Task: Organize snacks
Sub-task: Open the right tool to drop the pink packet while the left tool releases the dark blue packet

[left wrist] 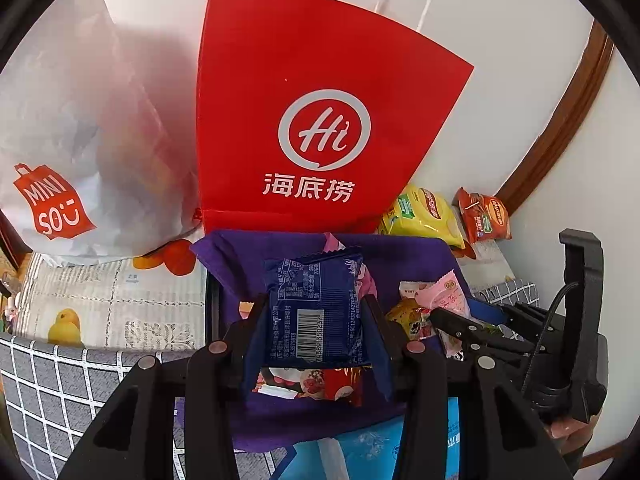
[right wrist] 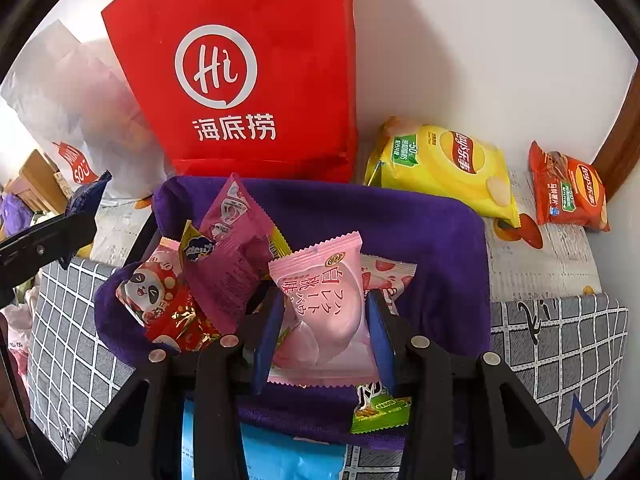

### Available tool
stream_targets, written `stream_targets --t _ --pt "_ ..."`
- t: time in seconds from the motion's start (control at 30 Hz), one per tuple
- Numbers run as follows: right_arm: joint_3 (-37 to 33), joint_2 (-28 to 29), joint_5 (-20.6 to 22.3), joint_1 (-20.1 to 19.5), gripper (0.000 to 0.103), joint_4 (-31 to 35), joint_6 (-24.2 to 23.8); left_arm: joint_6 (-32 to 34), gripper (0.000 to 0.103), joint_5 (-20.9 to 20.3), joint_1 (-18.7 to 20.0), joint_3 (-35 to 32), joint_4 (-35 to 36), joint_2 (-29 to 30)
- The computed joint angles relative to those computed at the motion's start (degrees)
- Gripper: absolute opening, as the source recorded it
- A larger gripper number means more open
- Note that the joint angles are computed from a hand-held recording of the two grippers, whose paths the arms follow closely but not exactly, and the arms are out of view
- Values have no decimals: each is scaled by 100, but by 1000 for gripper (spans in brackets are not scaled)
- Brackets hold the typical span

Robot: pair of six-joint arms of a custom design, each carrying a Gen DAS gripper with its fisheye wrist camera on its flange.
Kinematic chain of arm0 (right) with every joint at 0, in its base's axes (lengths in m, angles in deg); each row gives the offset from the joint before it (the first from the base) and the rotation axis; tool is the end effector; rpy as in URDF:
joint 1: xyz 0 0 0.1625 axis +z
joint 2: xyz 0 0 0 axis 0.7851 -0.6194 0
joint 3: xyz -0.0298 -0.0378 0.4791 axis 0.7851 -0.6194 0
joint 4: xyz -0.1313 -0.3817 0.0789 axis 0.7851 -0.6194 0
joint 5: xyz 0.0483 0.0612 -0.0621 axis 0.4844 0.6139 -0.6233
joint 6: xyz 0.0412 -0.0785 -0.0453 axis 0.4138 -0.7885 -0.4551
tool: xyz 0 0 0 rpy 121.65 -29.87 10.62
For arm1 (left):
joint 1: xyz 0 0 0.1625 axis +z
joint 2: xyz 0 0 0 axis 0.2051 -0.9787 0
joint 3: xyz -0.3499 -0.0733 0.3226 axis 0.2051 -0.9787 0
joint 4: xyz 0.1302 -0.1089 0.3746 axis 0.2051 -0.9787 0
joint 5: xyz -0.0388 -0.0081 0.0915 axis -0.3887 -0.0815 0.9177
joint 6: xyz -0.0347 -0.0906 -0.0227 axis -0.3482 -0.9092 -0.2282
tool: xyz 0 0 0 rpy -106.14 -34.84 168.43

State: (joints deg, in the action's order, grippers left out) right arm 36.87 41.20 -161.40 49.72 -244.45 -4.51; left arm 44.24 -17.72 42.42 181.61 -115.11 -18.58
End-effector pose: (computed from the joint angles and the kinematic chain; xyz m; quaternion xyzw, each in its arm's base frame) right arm 0.1991 -0.6047 0.1036 0.1566 -0.9182 0.1931 0.3083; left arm -0.1735 -0.5723 0.2113 0.1483 0.9248 -0.2665 0.2275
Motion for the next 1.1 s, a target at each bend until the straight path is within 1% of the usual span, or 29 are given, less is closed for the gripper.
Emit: stream_targets --t 0.53,0.63,0.77,0.83,1.1 --pt "-16 -38 -2 20 43 118 56 27 43 -21 -4 -22 85 69" --pt "35 -100 25 63 43 -2 28 -7 43 -52 20 -50 167 96" --pt "124 -203 53 109 47 -264 -60 -138 43 7 40 -113 401 152" --pt "151 -240 50 121 47 -349 -64 -241 43 29 54 -154 571 175" --pt "169 -242 -6 145 48 -410 -108 -254 44 28 34 -191 770 241"
